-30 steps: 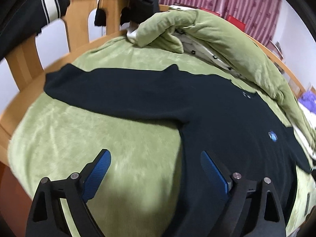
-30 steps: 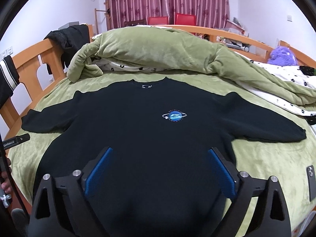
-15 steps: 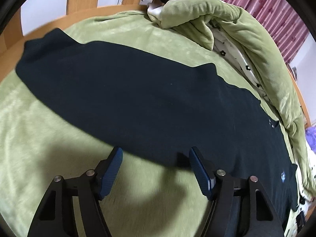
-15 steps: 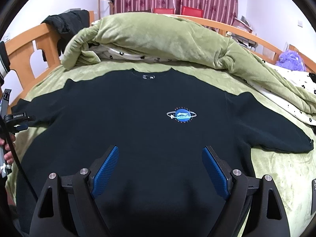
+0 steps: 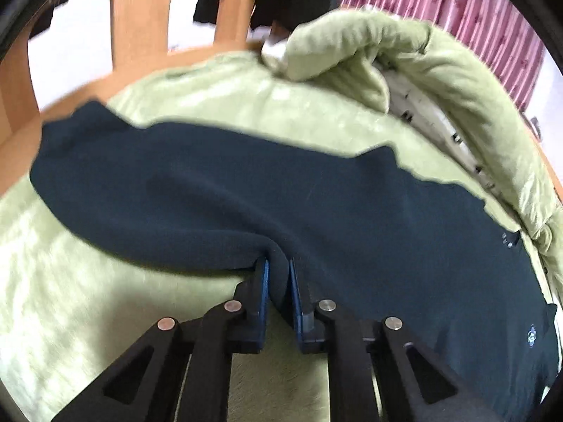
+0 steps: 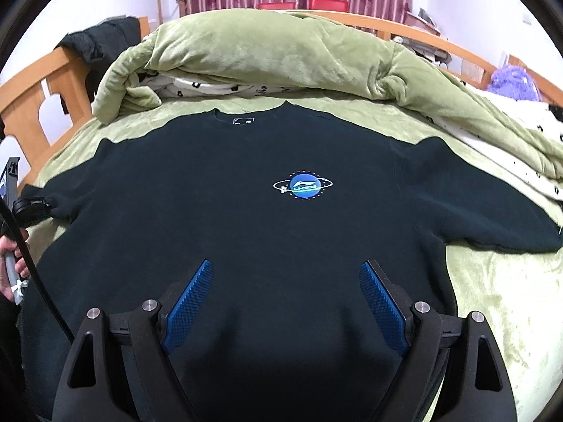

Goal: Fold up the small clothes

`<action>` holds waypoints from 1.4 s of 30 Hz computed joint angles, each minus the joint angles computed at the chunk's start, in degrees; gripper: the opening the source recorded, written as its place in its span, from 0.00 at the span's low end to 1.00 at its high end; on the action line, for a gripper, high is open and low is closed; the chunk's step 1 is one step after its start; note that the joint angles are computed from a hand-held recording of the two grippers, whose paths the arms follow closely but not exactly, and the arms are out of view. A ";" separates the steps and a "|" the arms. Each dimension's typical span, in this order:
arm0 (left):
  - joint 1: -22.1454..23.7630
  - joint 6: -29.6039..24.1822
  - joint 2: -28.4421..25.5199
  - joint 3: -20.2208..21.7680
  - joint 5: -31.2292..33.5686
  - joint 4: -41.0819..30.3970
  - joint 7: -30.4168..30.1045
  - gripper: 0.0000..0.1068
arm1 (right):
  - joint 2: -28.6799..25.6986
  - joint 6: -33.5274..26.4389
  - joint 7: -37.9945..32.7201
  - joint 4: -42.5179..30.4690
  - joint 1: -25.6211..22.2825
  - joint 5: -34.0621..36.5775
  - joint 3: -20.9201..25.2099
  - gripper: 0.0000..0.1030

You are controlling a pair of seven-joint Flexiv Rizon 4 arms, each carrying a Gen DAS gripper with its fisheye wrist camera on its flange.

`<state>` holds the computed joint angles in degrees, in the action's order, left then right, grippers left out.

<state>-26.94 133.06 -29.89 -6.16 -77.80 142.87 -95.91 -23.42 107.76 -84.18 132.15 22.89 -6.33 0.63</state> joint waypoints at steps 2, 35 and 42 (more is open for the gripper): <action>-1.46 2.96 0.91 -0.10 -2.80 -1.27 3.83 0.10 | 0.10 0.46 0.50 -0.07 -3.20 -1.11 2.50 0.82; -3.28 0.52 -7.20 -12.13 -5.39 -27.28 27.83 0.35 | -4.63 0.49 6.78 -2.50 -22.11 -14.88 10.44 0.82; -6.92 2.75 -1.66 -8.00 -3.14 -16.07 18.30 0.63 | -6.33 -3.40 5.36 -2.63 -20.17 -15.40 11.85 0.82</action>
<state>-33.86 135.82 -31.55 -14.16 -80.94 126.79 -77.62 -29.75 104.35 -78.82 129.51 2.72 -21.73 12.48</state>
